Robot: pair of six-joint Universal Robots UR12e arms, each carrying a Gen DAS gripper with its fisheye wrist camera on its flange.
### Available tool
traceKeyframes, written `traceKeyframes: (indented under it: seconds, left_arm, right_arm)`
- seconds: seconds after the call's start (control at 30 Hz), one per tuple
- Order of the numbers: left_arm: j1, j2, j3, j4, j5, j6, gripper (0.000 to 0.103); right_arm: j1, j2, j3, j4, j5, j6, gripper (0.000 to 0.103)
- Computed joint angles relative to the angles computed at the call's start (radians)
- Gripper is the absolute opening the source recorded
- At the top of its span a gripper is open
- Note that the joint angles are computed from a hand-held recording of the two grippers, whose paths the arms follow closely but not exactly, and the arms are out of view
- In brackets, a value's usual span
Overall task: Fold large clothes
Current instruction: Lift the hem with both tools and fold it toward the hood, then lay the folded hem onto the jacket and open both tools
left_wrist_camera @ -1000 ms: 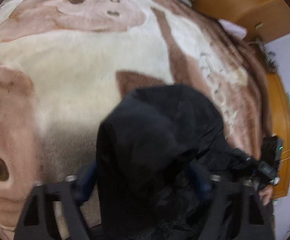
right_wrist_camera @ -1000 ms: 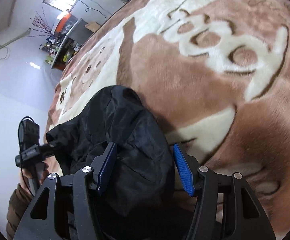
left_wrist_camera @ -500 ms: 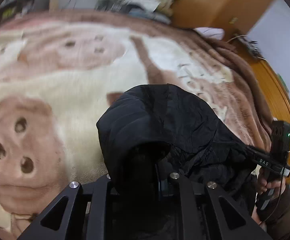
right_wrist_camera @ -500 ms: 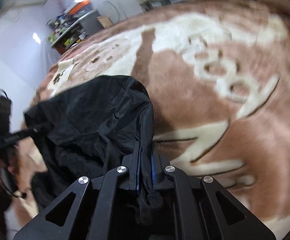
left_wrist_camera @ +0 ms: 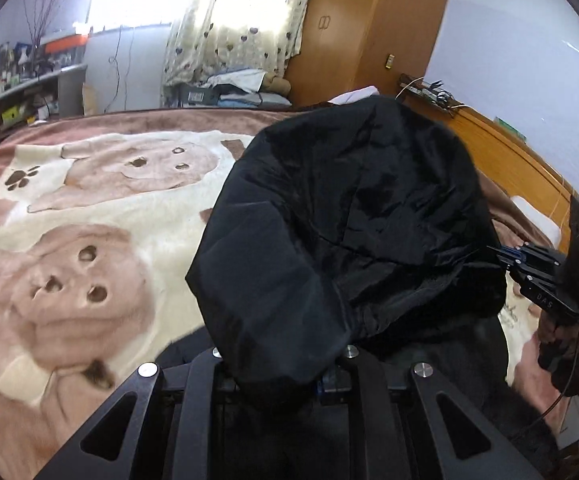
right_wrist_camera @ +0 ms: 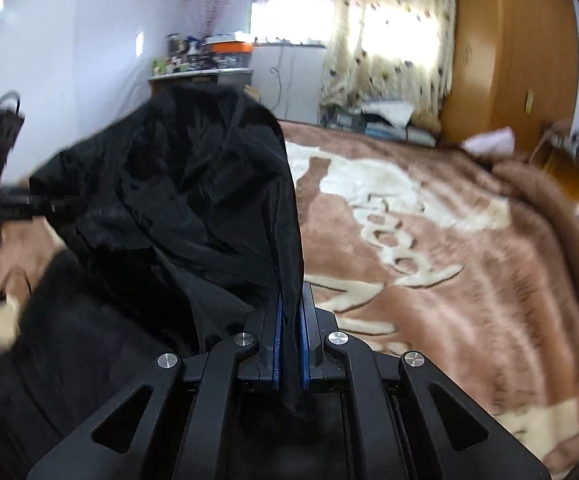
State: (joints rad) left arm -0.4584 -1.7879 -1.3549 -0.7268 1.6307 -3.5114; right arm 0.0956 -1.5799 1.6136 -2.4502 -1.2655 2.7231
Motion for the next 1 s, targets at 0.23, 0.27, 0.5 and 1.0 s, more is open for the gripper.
traceKeyframes:
  seconds: [0.23, 0.27, 0.5, 1.0]
  left_arm:
    - [-0.025, 0.065, -0.109, 0.072, 0.01, -0.085, 0.028]
    - [-0.027, 0.074, -0.122, 0.078, 0.003, -0.095, 0.03]
    - [-0.021, 0.143, -0.204, 0.063, -0.034, -0.251, 0.047]
    - [0.032, 0.227, -0.34, 0.232, -0.269, -0.636, 0.085]
  right_arm:
    - [-0.015, -0.078, 0.099, -0.013, -0.014, 0.024, 0.007]
    - [-0.019, -0.088, 0.108, -0.009, -0.01, 0.027, 0.007]
    - [-0.056, -0.146, 0.151, 0.06, 0.051, 0.143, 0.007]
    - [-0.173, -0.144, 0.141, 0.385, 0.546, 0.501, 0.064]
